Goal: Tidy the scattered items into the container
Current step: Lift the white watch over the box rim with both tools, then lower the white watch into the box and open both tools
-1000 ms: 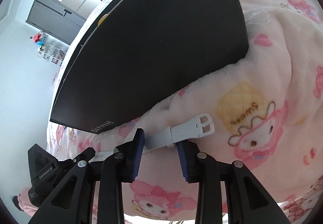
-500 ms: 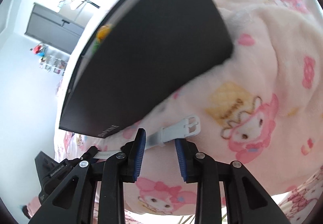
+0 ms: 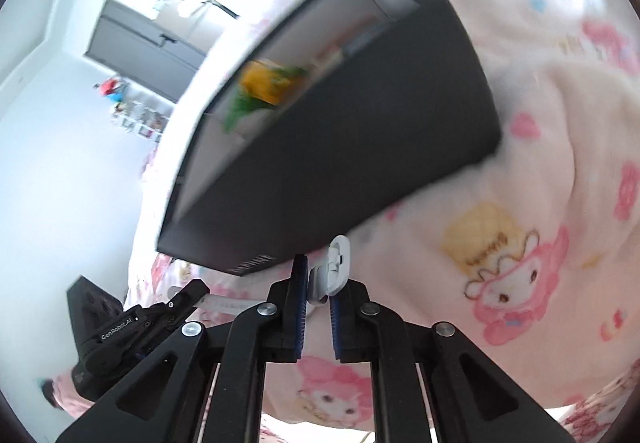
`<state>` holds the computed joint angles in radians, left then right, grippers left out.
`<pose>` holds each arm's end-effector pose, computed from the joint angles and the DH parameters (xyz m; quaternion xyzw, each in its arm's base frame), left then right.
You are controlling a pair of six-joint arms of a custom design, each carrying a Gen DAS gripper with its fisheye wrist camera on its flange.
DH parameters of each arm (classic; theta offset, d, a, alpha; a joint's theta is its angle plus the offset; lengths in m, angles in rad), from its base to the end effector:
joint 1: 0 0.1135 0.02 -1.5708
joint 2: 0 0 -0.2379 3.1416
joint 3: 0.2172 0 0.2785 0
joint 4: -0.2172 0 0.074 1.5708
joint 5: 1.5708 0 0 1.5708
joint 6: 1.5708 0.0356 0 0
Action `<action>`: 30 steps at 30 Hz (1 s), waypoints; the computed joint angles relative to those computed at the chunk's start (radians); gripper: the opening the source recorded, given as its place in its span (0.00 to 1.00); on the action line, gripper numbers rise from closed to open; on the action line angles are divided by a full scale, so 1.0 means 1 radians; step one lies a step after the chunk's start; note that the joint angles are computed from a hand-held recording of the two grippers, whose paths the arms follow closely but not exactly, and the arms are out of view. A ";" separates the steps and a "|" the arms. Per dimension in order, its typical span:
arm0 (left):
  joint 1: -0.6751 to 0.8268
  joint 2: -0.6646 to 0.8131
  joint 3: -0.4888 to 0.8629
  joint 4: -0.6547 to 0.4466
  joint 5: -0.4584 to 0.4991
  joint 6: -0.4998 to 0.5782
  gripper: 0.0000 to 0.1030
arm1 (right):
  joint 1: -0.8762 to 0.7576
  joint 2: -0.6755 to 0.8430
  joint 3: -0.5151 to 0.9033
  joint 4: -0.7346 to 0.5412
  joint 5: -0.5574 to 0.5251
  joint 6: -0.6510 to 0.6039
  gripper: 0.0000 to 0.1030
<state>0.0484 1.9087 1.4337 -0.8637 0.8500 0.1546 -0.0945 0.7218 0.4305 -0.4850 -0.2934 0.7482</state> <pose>0.3914 -0.0078 0.1721 0.0957 0.9011 -0.3968 0.1464 0.1964 -0.0083 0.1743 0.3215 0.8556 0.2505 0.3192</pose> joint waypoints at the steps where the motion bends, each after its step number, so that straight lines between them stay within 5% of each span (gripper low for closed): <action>1: -0.002 -0.018 0.008 -0.018 0.022 0.019 0.01 | 0.004 -0.028 0.020 -0.023 0.011 -0.018 0.06; 12: -0.103 0.001 0.186 0.024 0.157 -0.115 0.01 | 0.075 0.005 0.146 0.027 0.119 -0.002 0.06; 16: -0.151 0.077 0.324 0.055 0.183 -0.191 0.01 | -0.039 0.091 0.235 0.094 0.040 -0.069 0.06; 19: -0.199 0.144 0.390 0.113 0.112 -0.260 0.01 | -0.075 0.235 0.313 0.133 0.062 -0.124 0.07; 23: -0.245 0.326 0.596 -0.108 -0.066 -0.188 0.05 | -0.103 0.539 0.474 0.006 0.082 -0.135 0.09; 27: -0.237 0.315 0.554 -0.125 -0.153 -0.137 0.32 | -0.117 0.569 0.473 0.012 0.109 -0.155 0.09; 30: -0.212 0.267 0.497 -0.064 -0.133 -0.158 0.32 | -0.131 0.514 0.473 0.004 0.148 -0.204 0.10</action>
